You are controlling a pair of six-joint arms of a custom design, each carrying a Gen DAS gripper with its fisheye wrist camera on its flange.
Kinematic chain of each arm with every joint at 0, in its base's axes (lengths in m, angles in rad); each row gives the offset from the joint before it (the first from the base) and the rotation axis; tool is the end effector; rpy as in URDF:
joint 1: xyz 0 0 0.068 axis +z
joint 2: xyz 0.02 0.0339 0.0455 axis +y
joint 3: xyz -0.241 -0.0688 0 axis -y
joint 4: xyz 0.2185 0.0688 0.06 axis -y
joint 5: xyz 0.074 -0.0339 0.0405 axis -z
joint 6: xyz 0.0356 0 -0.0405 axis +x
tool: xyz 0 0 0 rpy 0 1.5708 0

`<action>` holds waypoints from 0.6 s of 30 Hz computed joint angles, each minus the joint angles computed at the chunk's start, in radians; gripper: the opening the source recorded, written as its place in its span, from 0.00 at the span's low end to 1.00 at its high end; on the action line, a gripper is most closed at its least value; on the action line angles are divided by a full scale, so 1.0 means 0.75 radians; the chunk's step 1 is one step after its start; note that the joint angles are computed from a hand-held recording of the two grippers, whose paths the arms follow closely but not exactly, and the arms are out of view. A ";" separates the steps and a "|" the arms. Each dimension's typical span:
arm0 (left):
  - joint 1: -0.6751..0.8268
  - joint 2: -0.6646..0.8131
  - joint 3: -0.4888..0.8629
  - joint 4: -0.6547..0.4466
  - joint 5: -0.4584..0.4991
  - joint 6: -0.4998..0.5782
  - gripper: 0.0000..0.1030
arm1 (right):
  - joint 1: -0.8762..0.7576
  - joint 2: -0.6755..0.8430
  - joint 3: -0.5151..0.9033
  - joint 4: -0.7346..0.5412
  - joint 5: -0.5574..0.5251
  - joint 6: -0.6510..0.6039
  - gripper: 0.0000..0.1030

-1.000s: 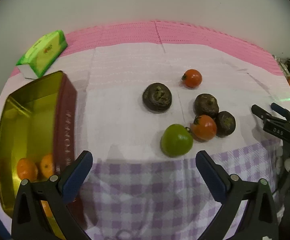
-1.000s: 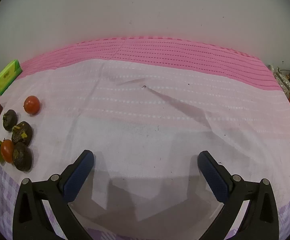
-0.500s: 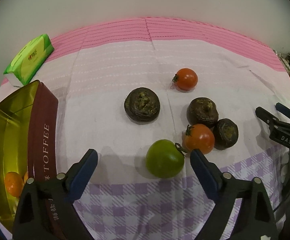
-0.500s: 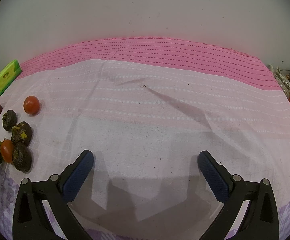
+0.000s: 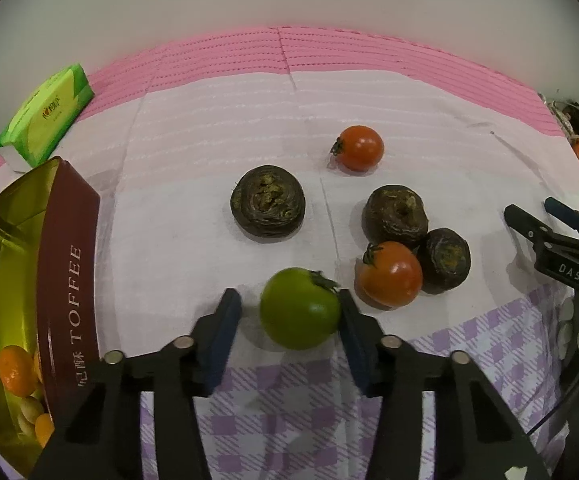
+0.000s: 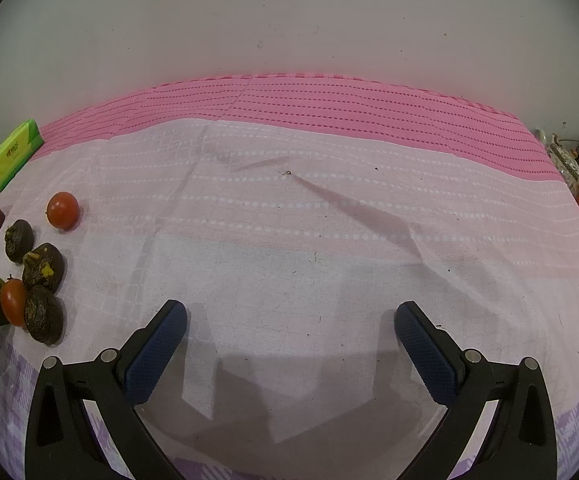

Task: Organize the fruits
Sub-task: 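Move the left tool to the green tomato and close on it, then carry the green tomato with the left tool into the gold tray and open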

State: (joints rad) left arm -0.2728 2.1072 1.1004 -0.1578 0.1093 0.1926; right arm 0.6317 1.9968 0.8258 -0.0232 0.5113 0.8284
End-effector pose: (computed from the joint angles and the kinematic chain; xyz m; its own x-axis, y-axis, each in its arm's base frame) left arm 0.3398 -0.0991 0.0676 -0.8091 0.4239 -0.4070 0.4729 0.8808 -0.0227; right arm 0.2512 0.1622 0.0574 -0.7798 0.2257 -0.5839 0.3030 0.9523 -0.0366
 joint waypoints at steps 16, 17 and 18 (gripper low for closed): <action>0.033 -0.066 -0.073 -0.010 0.025 0.000 0.31 | 0.001 0.002 0.000 0.001 0.002 0.002 1.00; 0.035 -0.070 -0.076 -0.012 0.024 -0.001 0.31 | 0.001 0.002 0.000 0.001 0.002 0.002 1.00; 0.037 -0.075 -0.082 -0.013 0.022 -0.002 0.31 | 0.001 0.002 0.000 0.001 0.003 0.002 1.00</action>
